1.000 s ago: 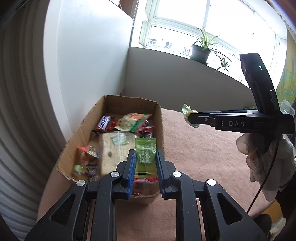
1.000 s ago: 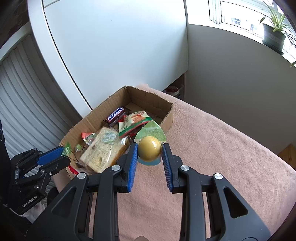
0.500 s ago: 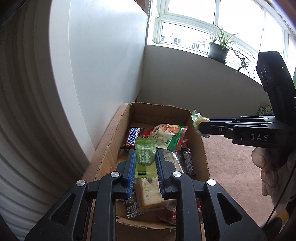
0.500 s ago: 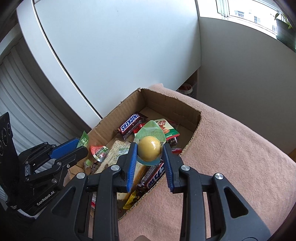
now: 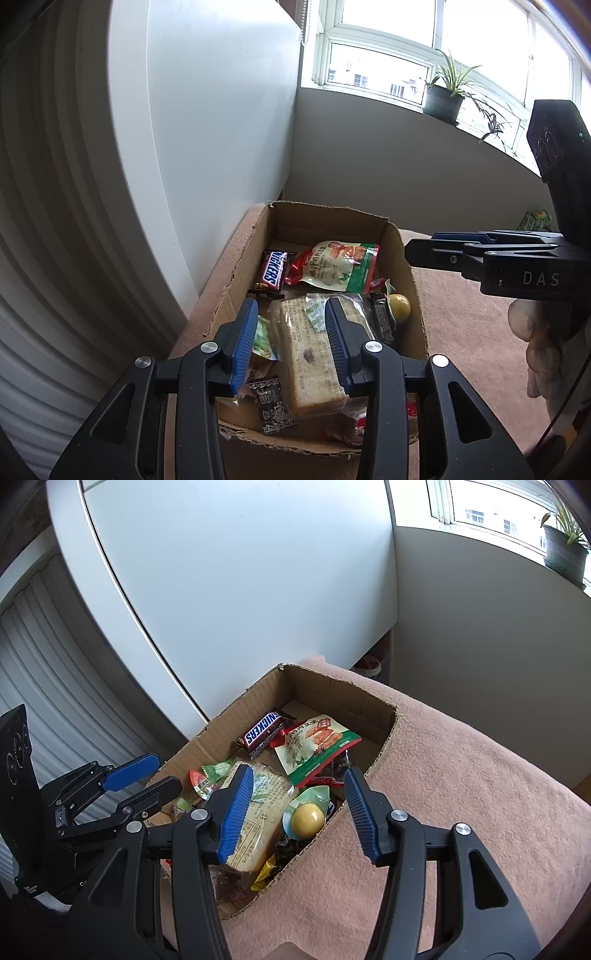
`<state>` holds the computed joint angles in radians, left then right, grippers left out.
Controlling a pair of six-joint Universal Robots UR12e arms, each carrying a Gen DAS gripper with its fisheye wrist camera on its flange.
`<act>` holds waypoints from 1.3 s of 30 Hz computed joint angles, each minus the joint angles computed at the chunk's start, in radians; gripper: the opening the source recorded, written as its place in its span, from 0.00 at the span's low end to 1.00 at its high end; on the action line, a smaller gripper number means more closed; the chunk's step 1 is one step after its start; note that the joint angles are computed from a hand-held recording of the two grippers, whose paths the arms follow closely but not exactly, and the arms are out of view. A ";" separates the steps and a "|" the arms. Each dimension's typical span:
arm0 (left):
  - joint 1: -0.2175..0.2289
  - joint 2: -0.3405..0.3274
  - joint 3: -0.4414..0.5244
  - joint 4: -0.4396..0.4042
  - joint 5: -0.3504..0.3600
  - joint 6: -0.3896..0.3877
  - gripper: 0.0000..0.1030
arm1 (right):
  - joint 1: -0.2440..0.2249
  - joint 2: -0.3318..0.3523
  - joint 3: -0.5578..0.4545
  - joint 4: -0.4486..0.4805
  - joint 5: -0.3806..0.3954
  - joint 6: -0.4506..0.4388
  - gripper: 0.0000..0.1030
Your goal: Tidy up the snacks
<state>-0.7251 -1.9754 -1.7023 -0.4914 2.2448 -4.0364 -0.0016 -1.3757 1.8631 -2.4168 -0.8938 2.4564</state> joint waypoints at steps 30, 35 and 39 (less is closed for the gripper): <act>-0.159 -0.015 0.061 -0.243 0.228 -0.285 0.77 | -0.198 -0.225 0.344 -0.391 0.075 0.046 0.98; -0.168 -0.018 0.066 -0.252 0.226 -0.318 0.77 | -0.217 -0.244 0.357 -0.365 0.075 0.023 0.99; -0.173 -0.020 0.072 -0.259 0.227 -0.325 0.77 | -0.227 -0.254 0.367 -0.380 0.074 0.017 0.99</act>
<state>-0.8985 -1.9957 -1.6306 -0.7501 2.4718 -4.3611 -0.2291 -1.6295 2.2297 -2.7966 -0.8197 2.4736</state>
